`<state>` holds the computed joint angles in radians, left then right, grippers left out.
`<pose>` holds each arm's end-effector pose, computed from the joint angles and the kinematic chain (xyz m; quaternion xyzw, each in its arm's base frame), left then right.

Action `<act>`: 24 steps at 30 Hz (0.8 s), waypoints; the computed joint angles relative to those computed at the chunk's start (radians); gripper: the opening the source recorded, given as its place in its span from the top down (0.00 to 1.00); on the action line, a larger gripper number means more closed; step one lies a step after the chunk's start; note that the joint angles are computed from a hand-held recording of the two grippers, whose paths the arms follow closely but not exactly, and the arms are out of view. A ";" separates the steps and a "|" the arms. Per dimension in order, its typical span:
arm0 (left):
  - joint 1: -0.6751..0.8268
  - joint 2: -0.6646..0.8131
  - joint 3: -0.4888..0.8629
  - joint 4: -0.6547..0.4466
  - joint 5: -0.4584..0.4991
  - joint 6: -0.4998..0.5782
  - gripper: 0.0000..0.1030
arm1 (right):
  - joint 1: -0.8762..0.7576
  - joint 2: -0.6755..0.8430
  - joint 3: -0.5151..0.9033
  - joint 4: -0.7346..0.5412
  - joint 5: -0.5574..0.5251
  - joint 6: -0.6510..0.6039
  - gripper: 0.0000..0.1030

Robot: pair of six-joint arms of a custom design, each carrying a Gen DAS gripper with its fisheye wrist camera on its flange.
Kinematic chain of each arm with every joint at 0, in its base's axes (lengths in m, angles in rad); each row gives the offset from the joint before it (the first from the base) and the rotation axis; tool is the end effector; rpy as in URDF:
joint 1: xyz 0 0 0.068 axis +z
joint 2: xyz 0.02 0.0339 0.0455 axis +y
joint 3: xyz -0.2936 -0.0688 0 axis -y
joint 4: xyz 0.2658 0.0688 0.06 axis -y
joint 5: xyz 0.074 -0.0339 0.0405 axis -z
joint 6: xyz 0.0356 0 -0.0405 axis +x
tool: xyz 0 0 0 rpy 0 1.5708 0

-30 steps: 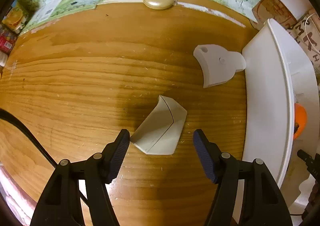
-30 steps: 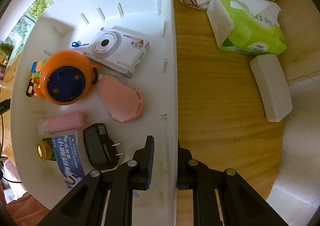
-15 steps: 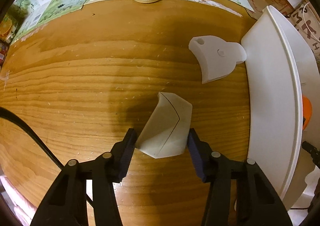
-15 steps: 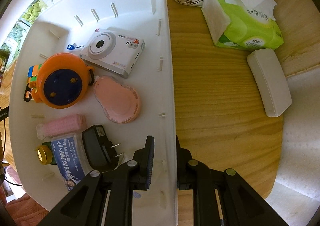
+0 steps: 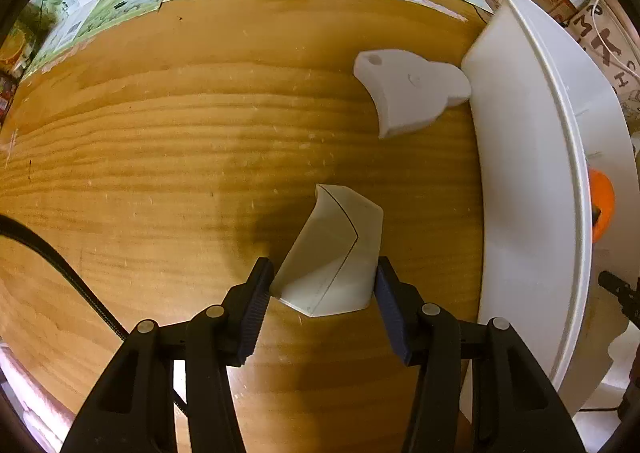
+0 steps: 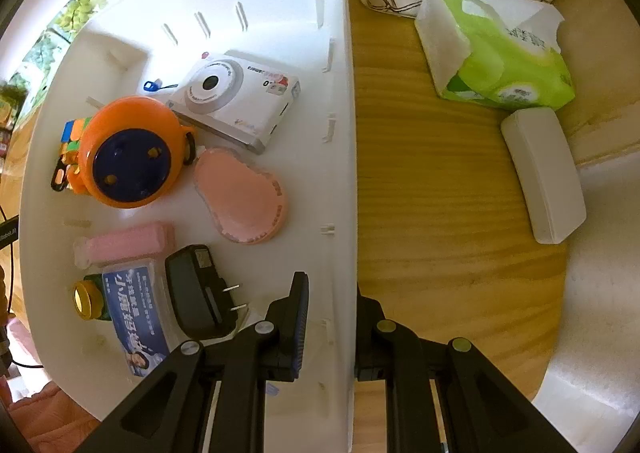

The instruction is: Organize rigid objects

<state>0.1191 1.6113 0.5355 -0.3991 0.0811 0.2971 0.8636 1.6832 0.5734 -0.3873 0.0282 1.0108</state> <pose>0.2202 0.0234 0.0925 0.0906 0.9939 -0.0297 0.0552 0.1521 0.1765 0.0846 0.0740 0.9965 0.0213 0.0332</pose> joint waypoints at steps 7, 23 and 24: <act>-0.035 -0.161 -0.090 -0.052 -0.005 -0.047 0.47 | 0.020 -0.005 0.003 -0.001 0.004 -0.037 0.85; -0.055 -0.669 -0.161 -0.400 0.016 -0.084 0.47 | 0.091 -0.012 -0.023 0.038 0.030 -0.097 0.91; -0.072 -0.691 -0.151 -0.424 0.016 -0.096 0.47 | 0.100 -0.019 -0.034 0.046 0.031 -0.091 0.92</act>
<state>0.0470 0.9200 0.3840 -0.8229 0.0970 0.2011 0.9639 1.6641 0.5393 -0.3410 0.0593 0.9199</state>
